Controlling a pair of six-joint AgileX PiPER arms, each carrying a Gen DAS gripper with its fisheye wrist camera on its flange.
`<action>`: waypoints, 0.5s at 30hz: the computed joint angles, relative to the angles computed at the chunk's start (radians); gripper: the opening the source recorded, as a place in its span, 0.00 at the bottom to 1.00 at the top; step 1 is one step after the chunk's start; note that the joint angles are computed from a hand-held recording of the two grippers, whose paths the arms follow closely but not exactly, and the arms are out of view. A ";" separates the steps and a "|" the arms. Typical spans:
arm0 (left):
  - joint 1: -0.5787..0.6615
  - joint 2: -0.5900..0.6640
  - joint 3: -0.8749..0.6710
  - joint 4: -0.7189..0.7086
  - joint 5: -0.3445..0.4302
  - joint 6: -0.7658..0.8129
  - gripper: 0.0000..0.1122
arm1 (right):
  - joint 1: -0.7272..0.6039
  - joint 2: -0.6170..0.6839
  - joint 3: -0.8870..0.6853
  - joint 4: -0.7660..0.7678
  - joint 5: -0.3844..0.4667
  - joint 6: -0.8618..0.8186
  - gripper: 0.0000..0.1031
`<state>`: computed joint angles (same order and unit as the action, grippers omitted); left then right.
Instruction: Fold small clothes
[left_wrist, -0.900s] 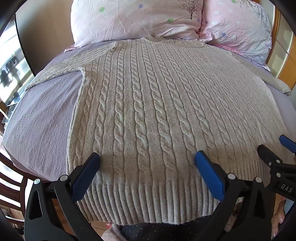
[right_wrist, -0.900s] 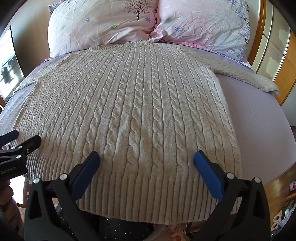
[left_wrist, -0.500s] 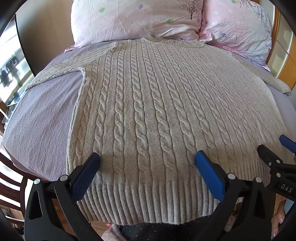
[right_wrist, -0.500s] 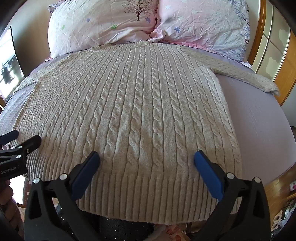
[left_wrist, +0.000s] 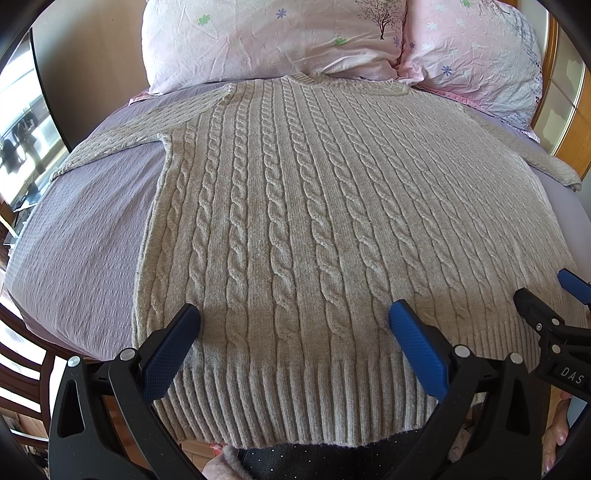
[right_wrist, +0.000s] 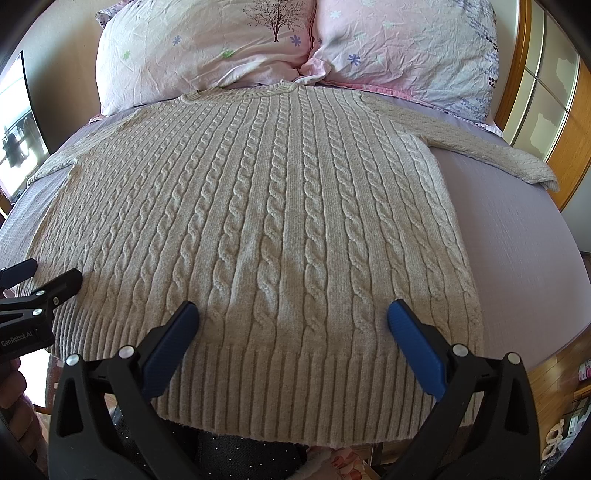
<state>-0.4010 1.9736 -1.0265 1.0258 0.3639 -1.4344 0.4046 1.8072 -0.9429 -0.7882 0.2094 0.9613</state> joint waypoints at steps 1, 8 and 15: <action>0.000 0.000 0.000 0.001 0.000 -0.001 0.90 | 0.000 0.000 0.001 -0.002 -0.001 0.002 0.98; 0.001 0.002 -0.003 -0.003 0.000 0.004 0.90 | 0.000 0.000 0.001 -0.004 -0.001 0.004 0.98; 0.001 0.001 -0.002 0.000 -0.001 0.002 0.90 | 0.000 -0.001 0.002 -0.007 -0.001 0.007 0.98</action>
